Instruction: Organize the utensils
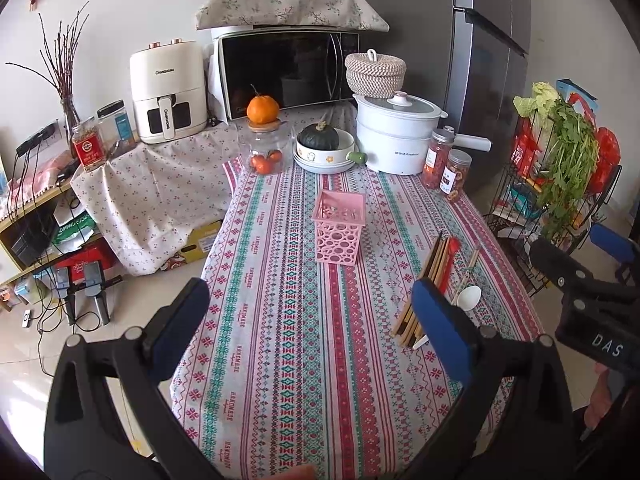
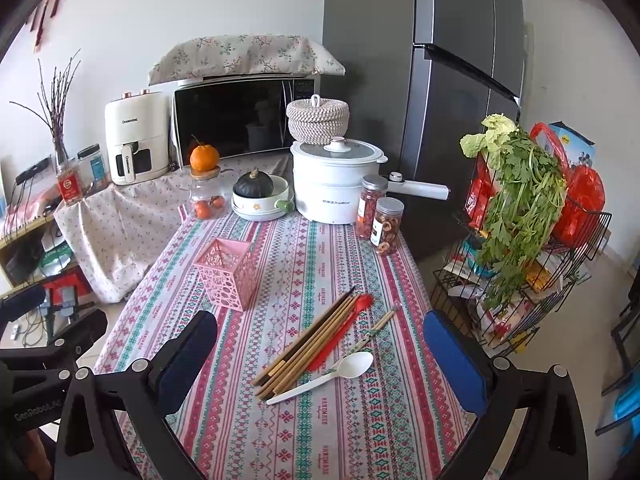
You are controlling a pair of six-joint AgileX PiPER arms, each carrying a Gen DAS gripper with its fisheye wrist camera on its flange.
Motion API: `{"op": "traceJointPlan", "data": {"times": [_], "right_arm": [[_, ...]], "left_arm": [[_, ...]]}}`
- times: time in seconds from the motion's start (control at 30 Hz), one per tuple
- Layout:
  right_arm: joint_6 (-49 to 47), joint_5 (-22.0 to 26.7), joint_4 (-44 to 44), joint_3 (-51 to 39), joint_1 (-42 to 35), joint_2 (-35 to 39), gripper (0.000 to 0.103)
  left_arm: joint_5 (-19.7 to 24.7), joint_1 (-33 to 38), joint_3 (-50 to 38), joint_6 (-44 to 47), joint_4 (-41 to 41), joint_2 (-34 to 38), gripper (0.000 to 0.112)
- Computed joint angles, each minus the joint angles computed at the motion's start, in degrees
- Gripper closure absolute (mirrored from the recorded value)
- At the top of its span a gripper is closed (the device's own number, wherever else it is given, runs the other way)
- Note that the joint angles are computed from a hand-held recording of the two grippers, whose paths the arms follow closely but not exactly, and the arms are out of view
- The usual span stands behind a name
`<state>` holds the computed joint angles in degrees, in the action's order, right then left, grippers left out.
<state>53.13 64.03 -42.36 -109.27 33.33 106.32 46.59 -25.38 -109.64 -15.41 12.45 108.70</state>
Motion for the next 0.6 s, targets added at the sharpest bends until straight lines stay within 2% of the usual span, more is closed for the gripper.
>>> {"op": "traceJointPlan", "data": {"times": [0.6], "right_arm": [[0.07,-0.05,0.03,0.03,-0.02,0.08,0.000]], "left_arm": [[0.20,-0.03,-0.15,-0.06,-0.10,0.14,0.011]]}}
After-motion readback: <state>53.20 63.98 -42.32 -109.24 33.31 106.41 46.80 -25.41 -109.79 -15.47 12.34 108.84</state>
